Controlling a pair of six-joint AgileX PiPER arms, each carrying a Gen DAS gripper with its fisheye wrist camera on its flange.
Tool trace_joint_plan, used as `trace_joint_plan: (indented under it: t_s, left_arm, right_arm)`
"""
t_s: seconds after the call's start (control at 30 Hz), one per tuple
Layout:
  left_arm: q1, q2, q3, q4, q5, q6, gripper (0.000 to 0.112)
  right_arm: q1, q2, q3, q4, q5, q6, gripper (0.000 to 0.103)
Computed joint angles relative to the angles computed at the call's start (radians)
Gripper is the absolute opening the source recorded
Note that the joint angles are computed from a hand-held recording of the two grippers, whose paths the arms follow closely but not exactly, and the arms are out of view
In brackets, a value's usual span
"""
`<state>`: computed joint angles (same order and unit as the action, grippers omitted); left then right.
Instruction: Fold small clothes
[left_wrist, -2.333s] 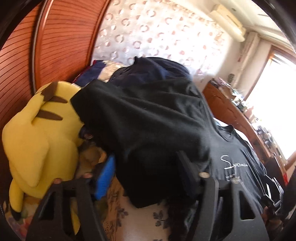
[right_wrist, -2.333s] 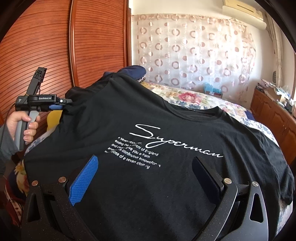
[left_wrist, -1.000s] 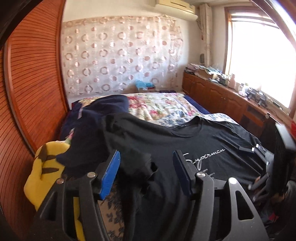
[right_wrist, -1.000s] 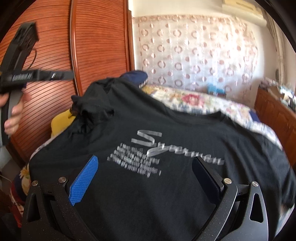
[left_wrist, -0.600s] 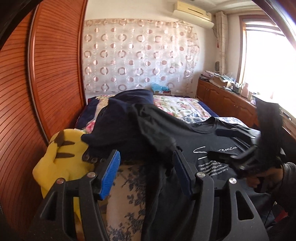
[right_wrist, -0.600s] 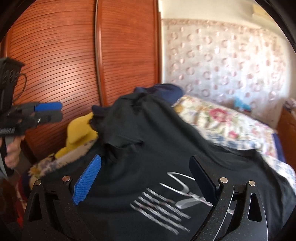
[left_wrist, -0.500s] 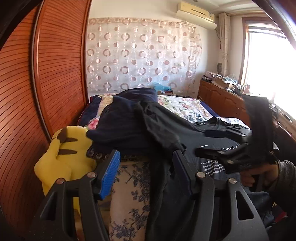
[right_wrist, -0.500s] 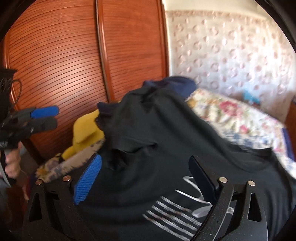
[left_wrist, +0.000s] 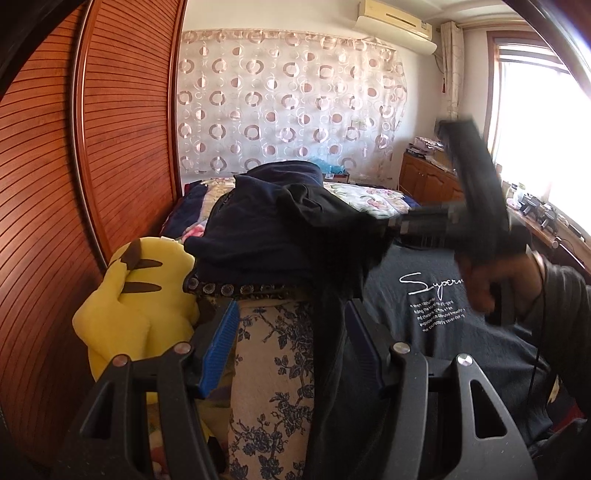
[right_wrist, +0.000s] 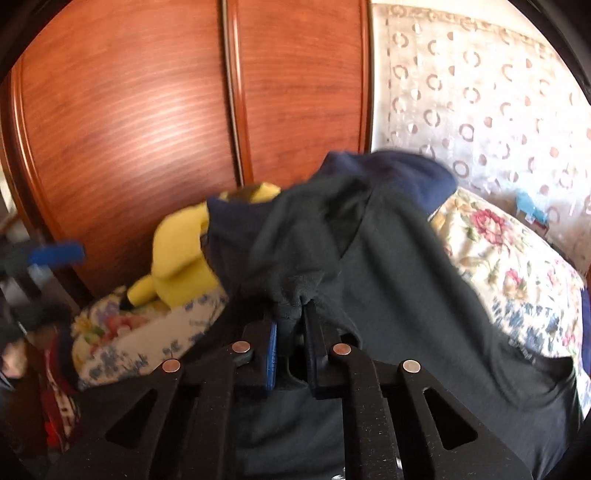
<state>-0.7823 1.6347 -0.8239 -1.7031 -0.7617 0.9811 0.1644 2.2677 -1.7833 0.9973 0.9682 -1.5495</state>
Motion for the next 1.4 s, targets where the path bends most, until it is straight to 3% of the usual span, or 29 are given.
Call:
trace_joint_plan:
  t_s: [0.17,0.3,0.33,0.37,0.43,0.53,0.63,0.87,1.1,1.13,1.2,1.27,1.4]
  left_arm:
    - [-0.002,0.011,-0.007,0.009,0.013,-0.016,0.059]
    - [-0.006,0.026,-0.016,0.012,0.022,-0.018,0.059]
    - [-0.007,0.031,-0.018,0.017,0.026,-0.023,0.059]
    - [-0.006,0.035,-0.02,0.019,0.031,-0.026,0.059]
    - [-0.005,0.048,-0.029,0.02,0.039,-0.027,0.059]
    - [0.002,0.071,-0.049,0.022,0.059,-0.023,0.059]
    - [0.007,0.095,-0.071,0.024,0.074,-0.016,0.059]
    - [0.004,0.136,-0.111,0.017,0.089,0.003,0.059]
    - [-0.006,0.157,-0.136,0.004,0.097,0.015,0.059]
    - [-0.006,0.159,-0.138,0.002,0.099,0.016,0.059]
    - [-0.006,0.161,-0.141,0.001,0.101,0.016,0.059]
    - [-0.009,0.162,-0.146,-0.003,0.097,0.022,0.059]
    - [-0.02,0.156,-0.146,-0.003,0.083,0.02,0.059]
  right_arm:
    - [-0.042,0.097,-0.283,-0.036,0.117,0.228,0.01]
    - [-0.041,0.199,-0.508,-0.122,0.12,0.453,0.01]
    - [-0.039,0.207,-0.524,-0.134,0.099,0.481,0.019]
    - [-0.034,0.198,-0.514,-0.167,0.037,0.519,0.034]
    - [-0.041,0.208,-0.528,-0.16,0.024,0.536,0.04]
    - [-0.046,0.182,-0.474,-0.162,-0.027,0.503,0.04]
    - [-0.065,0.197,-0.487,-0.169,0.024,0.497,0.04]
    - [-0.102,0.156,-0.253,-0.187,-0.013,0.309,0.04]
    - [-0.081,0.248,-0.283,-0.285,-0.002,0.357,0.04]
    - [-0.081,0.243,-0.266,-0.273,-0.018,0.34,0.04]
    - [-0.077,0.241,-0.259,-0.269,-0.022,0.318,0.029]
    - [-0.075,0.232,-0.246,-0.277,-0.01,0.29,0.006]
    - [-0.121,0.181,-0.195,-0.23,0.04,0.201,0.003]
